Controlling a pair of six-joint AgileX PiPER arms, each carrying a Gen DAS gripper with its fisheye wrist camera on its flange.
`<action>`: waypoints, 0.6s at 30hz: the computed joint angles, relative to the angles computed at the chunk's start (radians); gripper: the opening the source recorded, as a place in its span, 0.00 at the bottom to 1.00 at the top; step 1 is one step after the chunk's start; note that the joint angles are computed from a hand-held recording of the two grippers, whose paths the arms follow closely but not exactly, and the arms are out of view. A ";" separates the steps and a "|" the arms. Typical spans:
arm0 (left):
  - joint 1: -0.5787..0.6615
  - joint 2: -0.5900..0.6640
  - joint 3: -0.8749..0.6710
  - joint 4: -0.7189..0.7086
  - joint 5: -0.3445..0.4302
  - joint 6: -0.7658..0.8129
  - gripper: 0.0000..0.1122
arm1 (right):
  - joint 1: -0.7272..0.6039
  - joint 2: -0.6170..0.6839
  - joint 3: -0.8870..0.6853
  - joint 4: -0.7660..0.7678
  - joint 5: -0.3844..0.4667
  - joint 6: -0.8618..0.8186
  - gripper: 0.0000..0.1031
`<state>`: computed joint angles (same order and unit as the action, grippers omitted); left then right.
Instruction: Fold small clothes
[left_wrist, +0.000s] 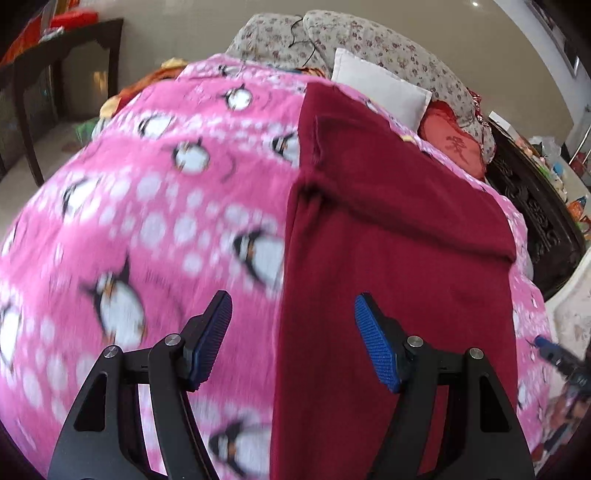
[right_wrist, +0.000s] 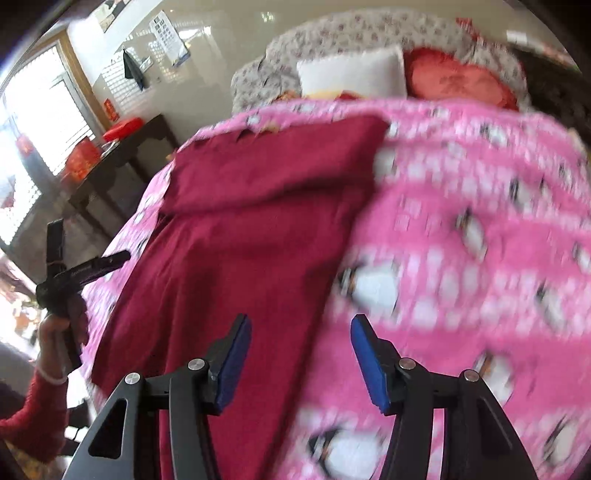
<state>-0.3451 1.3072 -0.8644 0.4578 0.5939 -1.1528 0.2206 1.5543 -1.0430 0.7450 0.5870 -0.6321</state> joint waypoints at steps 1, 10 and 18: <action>-0.022 -0.016 0.017 0.013 0.010 -0.024 0.62 | 0.002 -0.005 0.029 0.021 -0.004 -0.021 0.52; -0.159 -0.052 0.099 0.083 0.053 -0.192 0.62 | 0.085 0.054 0.133 0.228 -0.134 -0.257 0.08; -0.220 -0.056 0.126 0.133 0.048 -0.272 0.62 | 0.069 -0.017 0.174 0.024 -0.194 -0.120 0.07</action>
<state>-0.5651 1.2509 -0.7389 0.5911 0.6422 -1.4253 0.2897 1.5369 -0.8689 0.7688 0.3929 -0.7525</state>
